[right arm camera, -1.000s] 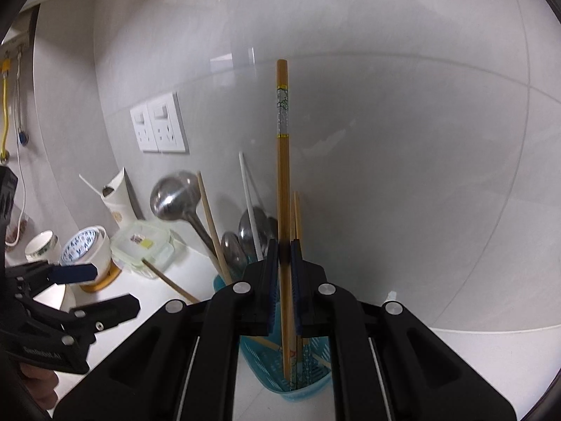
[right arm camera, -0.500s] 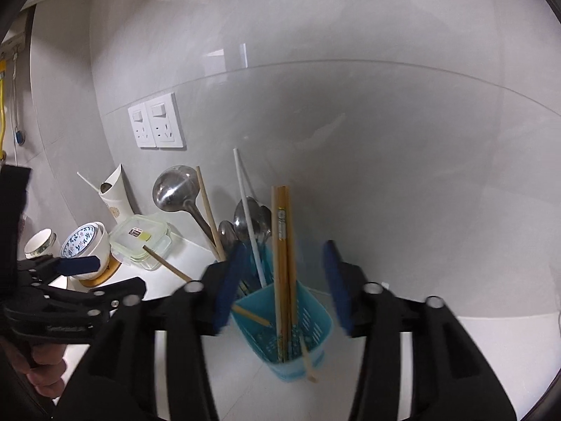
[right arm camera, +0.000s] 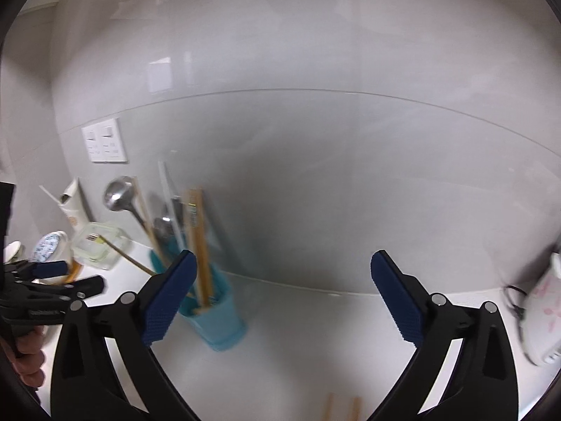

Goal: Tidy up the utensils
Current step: 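Move both open tools back over the remaining chopsticks on the counter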

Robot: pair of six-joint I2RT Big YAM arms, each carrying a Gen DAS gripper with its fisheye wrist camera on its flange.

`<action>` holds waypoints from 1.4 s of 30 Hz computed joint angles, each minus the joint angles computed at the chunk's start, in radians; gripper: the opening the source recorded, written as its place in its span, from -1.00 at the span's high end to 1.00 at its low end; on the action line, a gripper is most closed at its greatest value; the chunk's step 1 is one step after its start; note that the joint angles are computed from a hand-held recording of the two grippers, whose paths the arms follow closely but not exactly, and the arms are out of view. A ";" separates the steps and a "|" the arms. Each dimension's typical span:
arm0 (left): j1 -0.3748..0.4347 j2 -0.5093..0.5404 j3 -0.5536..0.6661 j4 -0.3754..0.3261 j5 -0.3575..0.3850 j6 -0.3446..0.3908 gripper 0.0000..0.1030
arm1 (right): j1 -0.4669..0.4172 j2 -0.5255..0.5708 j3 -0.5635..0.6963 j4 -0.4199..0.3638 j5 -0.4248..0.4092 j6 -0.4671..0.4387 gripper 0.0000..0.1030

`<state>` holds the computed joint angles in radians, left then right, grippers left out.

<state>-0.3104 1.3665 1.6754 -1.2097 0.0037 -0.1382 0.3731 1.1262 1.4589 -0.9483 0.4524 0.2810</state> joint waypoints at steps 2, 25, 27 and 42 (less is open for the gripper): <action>-0.020 -0.011 -0.006 -0.014 0.006 -0.004 -0.88 | -0.020 -0.031 -0.019 -0.046 0.021 0.020 -0.85; -0.333 0.002 -0.102 -0.139 0.025 -0.116 -0.88 | -0.408 -0.379 -0.351 -0.413 -0.154 0.028 -0.85; -0.361 0.010 -0.108 -0.143 0.015 -0.138 -0.88 | -0.439 -0.389 -0.365 -0.423 -0.171 0.000 -0.85; -0.494 0.081 -0.175 -0.160 -0.045 -0.238 -0.88 | -0.654 -0.403 -0.486 -0.470 -0.304 -0.190 -0.82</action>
<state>-0.8040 1.4480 1.5006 -1.3695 -0.0410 -0.3767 -0.2807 0.7233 0.9729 -1.4184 0.1488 0.0912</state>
